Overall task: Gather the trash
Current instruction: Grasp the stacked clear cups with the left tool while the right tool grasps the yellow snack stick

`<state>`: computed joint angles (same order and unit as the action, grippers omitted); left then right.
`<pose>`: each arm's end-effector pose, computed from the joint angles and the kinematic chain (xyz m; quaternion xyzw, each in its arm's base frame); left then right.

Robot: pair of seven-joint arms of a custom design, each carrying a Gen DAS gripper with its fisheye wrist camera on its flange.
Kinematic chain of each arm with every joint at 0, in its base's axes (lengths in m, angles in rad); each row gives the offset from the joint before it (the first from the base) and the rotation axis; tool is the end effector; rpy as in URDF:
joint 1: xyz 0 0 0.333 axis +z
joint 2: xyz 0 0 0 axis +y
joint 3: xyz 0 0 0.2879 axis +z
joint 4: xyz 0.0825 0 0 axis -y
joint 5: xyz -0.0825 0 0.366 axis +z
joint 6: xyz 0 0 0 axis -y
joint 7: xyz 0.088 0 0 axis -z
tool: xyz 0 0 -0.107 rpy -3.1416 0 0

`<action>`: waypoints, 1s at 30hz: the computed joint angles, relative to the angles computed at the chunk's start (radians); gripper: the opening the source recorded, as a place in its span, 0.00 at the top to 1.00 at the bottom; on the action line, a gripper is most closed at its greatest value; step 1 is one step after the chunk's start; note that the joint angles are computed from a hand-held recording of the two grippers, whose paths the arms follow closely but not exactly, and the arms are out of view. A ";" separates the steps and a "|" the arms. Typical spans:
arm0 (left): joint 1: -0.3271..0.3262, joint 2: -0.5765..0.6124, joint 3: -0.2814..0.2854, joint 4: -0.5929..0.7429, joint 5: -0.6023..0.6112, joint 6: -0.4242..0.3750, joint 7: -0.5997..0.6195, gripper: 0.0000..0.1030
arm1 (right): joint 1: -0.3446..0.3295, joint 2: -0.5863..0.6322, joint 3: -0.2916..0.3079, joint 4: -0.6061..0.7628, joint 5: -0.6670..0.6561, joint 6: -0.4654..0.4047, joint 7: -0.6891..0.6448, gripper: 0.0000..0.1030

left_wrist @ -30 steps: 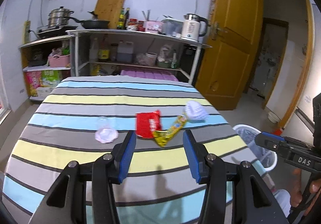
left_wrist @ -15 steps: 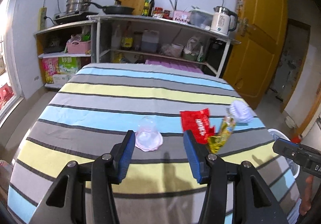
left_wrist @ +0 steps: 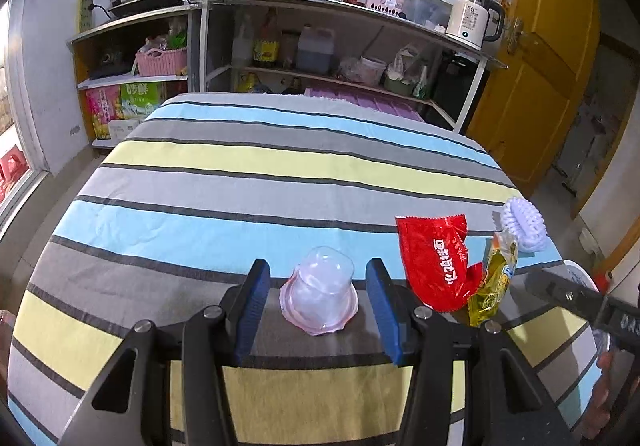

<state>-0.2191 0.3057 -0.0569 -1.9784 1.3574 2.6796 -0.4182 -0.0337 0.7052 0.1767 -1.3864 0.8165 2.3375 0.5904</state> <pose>0.5719 -0.1921 0.3231 -0.8002 0.4379 -0.2763 0.3026 0.7169 0.0866 0.3172 -0.8054 0.4517 0.0291 0.3827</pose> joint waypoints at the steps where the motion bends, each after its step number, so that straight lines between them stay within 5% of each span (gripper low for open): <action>1: 0.003 0.002 -0.001 0.003 -0.007 0.006 0.009 0.50 | 0.008 0.014 -0.004 0.021 -0.007 -0.001 0.023 0.59; 11: 0.016 0.025 0.011 0.016 -0.081 0.058 0.070 0.63 | 0.053 0.126 -0.024 0.166 -0.124 -0.003 0.229 0.59; 12: 0.016 0.028 0.012 0.017 -0.092 0.062 0.080 0.67 | 0.050 0.119 -0.017 0.153 -0.125 0.013 0.219 0.60; 14: 0.013 0.031 0.017 0.020 -0.103 0.066 0.091 0.67 | 0.048 0.101 -0.011 0.123 -0.130 0.039 0.205 0.82; 17: 0.000 0.025 0.027 0.016 -0.083 0.061 0.071 0.67 | 0.036 0.091 0.000 0.109 -0.128 0.041 0.178 0.89; 30: -0.025 -0.039 -0.015 -0.016 0.025 0.016 -0.023 0.68 | -0.052 -0.097 0.025 -0.127 0.052 0.079 -0.097 0.92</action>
